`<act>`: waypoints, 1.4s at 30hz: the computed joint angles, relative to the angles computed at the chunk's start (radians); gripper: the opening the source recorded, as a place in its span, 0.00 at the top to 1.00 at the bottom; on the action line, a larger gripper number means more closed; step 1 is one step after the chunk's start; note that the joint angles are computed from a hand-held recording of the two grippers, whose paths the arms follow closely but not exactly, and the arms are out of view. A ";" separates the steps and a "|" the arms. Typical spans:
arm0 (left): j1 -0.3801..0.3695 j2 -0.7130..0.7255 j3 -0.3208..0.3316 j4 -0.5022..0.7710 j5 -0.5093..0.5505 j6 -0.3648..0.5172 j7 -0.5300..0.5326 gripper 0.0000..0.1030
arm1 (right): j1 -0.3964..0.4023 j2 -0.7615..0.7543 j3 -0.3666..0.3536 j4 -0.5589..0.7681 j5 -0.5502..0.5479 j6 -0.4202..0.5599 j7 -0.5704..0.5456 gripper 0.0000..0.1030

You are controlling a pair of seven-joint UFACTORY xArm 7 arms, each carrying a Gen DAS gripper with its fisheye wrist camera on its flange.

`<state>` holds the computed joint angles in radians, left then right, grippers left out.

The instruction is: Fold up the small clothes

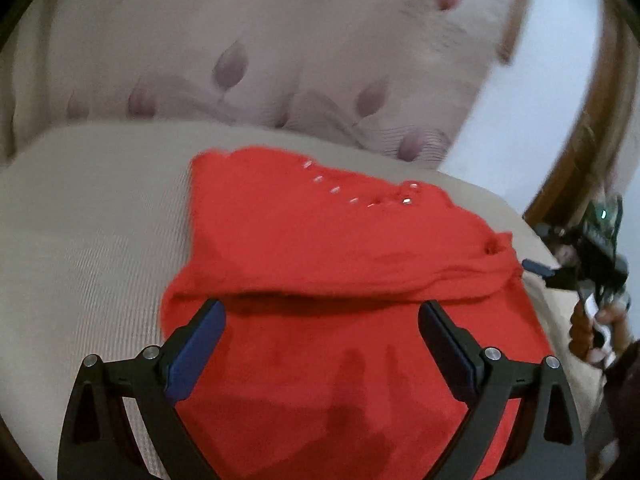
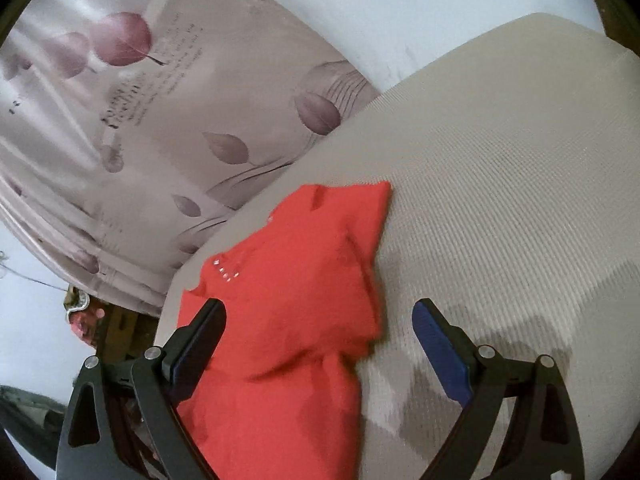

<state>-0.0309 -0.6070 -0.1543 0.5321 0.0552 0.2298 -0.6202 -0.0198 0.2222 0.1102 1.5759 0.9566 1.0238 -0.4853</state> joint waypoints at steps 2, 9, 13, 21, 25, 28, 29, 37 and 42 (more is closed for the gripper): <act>0.041 -0.045 -0.016 -0.036 -0.009 -0.013 -0.055 0.06 | 0.023 0.035 0.002 0.064 -0.090 0.044 0.039 0.82; 0.065 -0.113 0.016 -0.115 -0.067 -0.029 -0.168 0.06 | 0.080 0.087 0.059 0.239 -0.172 0.063 0.081 0.92; 0.102 -0.138 -0.019 -0.128 -0.052 -0.035 -0.207 0.06 | 0.083 0.050 0.069 0.230 -0.125 0.007 0.017 0.93; 0.153 -0.101 -0.114 -0.040 0.074 0.057 -0.222 0.06 | 0.007 0.094 0.023 0.168 -0.170 0.043 0.089 0.91; 0.169 -0.094 -0.162 -0.002 0.163 0.073 -0.229 0.06 | -0.037 0.097 0.029 0.133 -0.048 0.027 0.086 0.68; 0.121 -0.071 -0.140 0.013 0.190 0.041 -0.176 0.06 | -0.033 0.099 0.031 0.134 -0.038 -0.010 0.092 0.14; 0.114 -0.058 -0.138 0.024 0.193 0.045 -0.165 0.06 | -0.031 0.106 0.035 0.144 -0.039 -0.007 0.085 0.14; 0.051 0.004 -0.037 0.034 0.109 0.051 -0.151 0.06 | 0.070 0.175 0.043 0.292 -0.334 0.118 0.116 0.92; 0.058 -0.032 -0.017 -0.020 0.051 0.007 -0.189 0.06 | 0.042 0.123 0.115 0.294 -0.138 0.093 0.005 0.96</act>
<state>0.0271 -0.6394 -0.1712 0.5121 0.1063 0.2369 -0.8097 0.0221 0.3447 0.2256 1.8697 0.8186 1.1167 -0.4801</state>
